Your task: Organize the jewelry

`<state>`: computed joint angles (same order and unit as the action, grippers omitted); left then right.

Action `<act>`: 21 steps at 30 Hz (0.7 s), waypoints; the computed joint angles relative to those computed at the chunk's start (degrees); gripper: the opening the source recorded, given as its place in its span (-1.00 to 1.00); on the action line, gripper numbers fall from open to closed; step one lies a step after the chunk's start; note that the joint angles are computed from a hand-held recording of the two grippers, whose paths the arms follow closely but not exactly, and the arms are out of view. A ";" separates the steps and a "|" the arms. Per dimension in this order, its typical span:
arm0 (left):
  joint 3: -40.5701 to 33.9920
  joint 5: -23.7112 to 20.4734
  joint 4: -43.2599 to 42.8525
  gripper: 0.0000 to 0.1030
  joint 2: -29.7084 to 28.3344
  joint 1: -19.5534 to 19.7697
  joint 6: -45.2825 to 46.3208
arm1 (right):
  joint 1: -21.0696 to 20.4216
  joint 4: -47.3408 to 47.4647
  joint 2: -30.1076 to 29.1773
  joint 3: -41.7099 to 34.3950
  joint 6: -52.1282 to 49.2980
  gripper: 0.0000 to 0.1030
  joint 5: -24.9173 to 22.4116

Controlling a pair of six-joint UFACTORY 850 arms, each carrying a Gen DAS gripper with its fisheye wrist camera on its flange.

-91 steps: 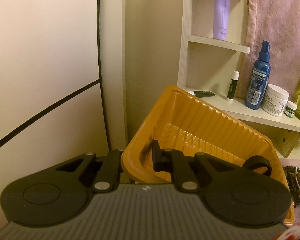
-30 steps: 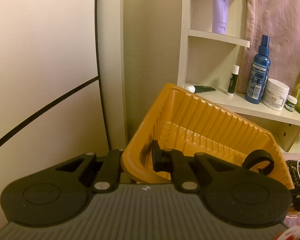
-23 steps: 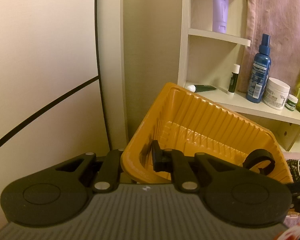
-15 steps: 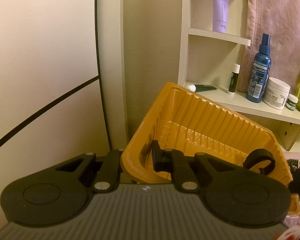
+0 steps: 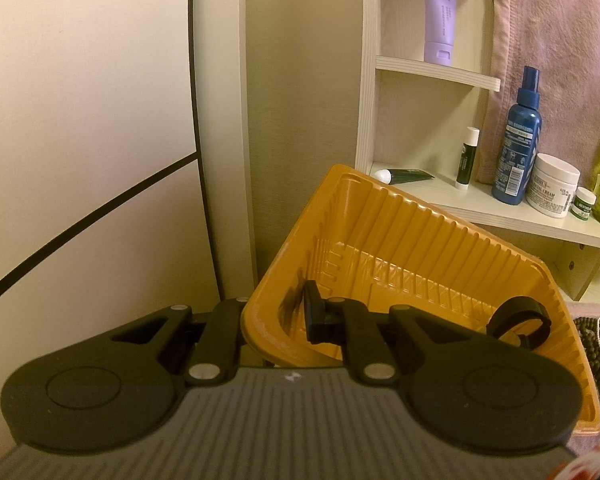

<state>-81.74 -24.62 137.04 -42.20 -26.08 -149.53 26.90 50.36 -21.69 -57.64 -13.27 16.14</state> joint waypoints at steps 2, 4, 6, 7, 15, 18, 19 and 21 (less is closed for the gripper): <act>-0.03 -0.01 -0.05 -0.77 -0.04 0.00 0.32 | 0.35 1.52 -0.58 -0.44 -2.84 -0.07 -0.65; -0.09 0.08 0.08 -0.78 -0.06 0.03 0.59 | 0.62 -0.02 -1.39 -1.11 -2.82 -0.12 -1.11; -0.11 0.21 0.52 -0.78 -0.08 0.08 0.78 | 0.71 -0.13 -2.72 -2.31 -4.35 -0.21 -1.76; -0.16 0.32 0.92 -0.78 -0.11 0.13 0.77 | 0.52 -0.28 -3.75 -3.25 -5.16 -0.26 -2.34; -0.60 2.06 4.98 -0.78 -0.23 0.81 -0.20 | 0.37 12.61 -7.92 -7.57 -20.52 -0.62 -3.66; -0.79 2.16 5.24 -0.78 -0.36 0.84 0.27 | 0.17 16.39 -8.95 -8.76 -25.01 -0.78 -3.96; -0.78 2.18 5.47 -0.78 -0.37 0.85 0.24 | 0.24 19.35 -9.27 -9.18 -28.40 -0.85 -3.86; -0.80 2.38 5.94 -0.78 -0.38 0.94 0.34 | 0.52 23.41 -9.60 -9.64 -33.57 -0.94 -2.97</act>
